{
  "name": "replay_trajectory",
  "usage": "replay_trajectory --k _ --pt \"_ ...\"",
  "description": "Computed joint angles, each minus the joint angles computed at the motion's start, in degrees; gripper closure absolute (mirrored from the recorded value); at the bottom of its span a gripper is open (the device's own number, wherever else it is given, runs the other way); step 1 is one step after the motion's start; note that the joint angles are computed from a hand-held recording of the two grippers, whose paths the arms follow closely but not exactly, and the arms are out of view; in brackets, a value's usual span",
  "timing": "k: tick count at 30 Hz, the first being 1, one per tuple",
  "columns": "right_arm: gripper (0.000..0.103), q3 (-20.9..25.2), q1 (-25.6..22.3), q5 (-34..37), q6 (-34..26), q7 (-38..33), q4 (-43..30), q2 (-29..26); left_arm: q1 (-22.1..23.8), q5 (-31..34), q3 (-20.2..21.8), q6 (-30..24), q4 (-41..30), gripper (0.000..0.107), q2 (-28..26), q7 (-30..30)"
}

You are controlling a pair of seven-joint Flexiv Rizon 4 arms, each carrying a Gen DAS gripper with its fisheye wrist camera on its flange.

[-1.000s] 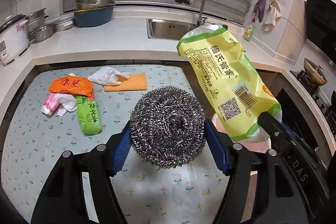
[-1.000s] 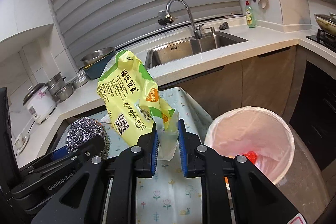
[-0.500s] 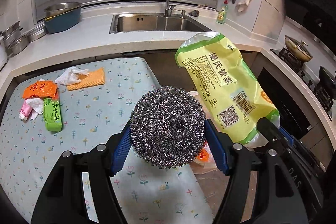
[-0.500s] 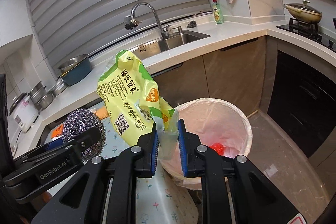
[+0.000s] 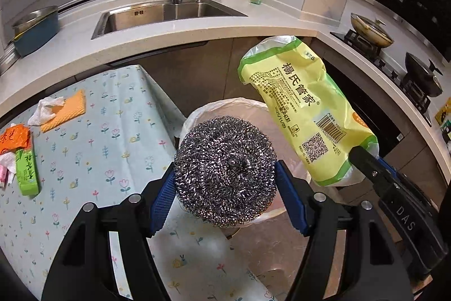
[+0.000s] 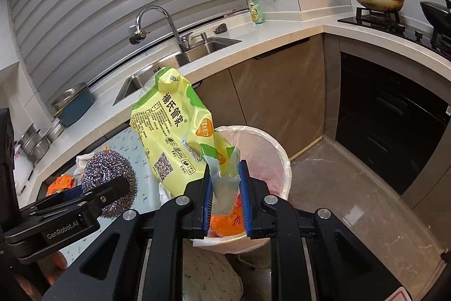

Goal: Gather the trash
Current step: 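Carry both items over the bin and open the left tool to drop the steel wool, then open the right tool to drop the yellow-green bag into the bin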

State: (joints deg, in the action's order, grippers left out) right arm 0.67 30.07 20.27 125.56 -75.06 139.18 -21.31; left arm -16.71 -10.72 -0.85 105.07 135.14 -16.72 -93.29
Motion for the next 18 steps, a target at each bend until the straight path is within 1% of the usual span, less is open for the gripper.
replay_trajectory --k 2,4,6,8,10,12,14,15,16,18 --pt "0.086 0.1 -1.0 -0.4 -0.1 0.6 -0.2 -0.6 3.2 1.5 -3.3 -0.5 -0.9 0.040 -1.1 0.3" --pt "0.086 0.1 -1.8 -0.8 -0.1 1.1 -0.4 -1.2 7.5 3.2 -7.6 -1.2 -1.8 0.038 -2.3 0.4" --pt "0.086 0.1 -2.5 -1.4 -0.2 1.7 -0.6 -1.8 9.2 3.8 -9.2 -1.2 -2.6 0.033 -3.5 0.1" --pt "0.086 -0.2 -2.6 -1.6 -0.5 2.0 -0.9 -2.2 8.1 3.5 -7.8 -0.2 -3.2 0.031 -4.5 -0.6" --pt "0.086 -0.7 -2.1 -1.5 -0.8 2.1 -1.1 -2.6 9.0 3.7 -8.2 0.2 -3.2 0.029 -4.8 -1.3" --pt "0.086 -0.6 -2.3 -2.0 -1.0 2.5 -1.3 -3.0 8.5 3.6 -7.1 0.2 -3.1 0.029 -4.6 -1.8" --pt "0.086 -0.9 -1.7 -2.0 -1.3 2.5 -1.5 -3.2 5.6 2.9 -3.8 0.9 -2.9 0.028 -4.5 -1.6" --pt "0.086 -1.1 -1.3 -2.0 -1.5 2.4 -1.7 -3.3 2.5 1.7 -0.6 0.9 -2.8 0.028 -4.4 -1.2" --pt "0.086 -1.2 -1.1 -2.1 -1.7 2.4 -1.9 -3.4 1.1 0.9 1.1 1.0 -2.6 0.028 -4.4 -1.0" --pt "0.086 -1.2 -0.9 -2.5 -1.8 2.5 -2.1 -3.7 -0.3 -0.3 2.7 1.6 -1.9 0.028 -4.1 -0.9"
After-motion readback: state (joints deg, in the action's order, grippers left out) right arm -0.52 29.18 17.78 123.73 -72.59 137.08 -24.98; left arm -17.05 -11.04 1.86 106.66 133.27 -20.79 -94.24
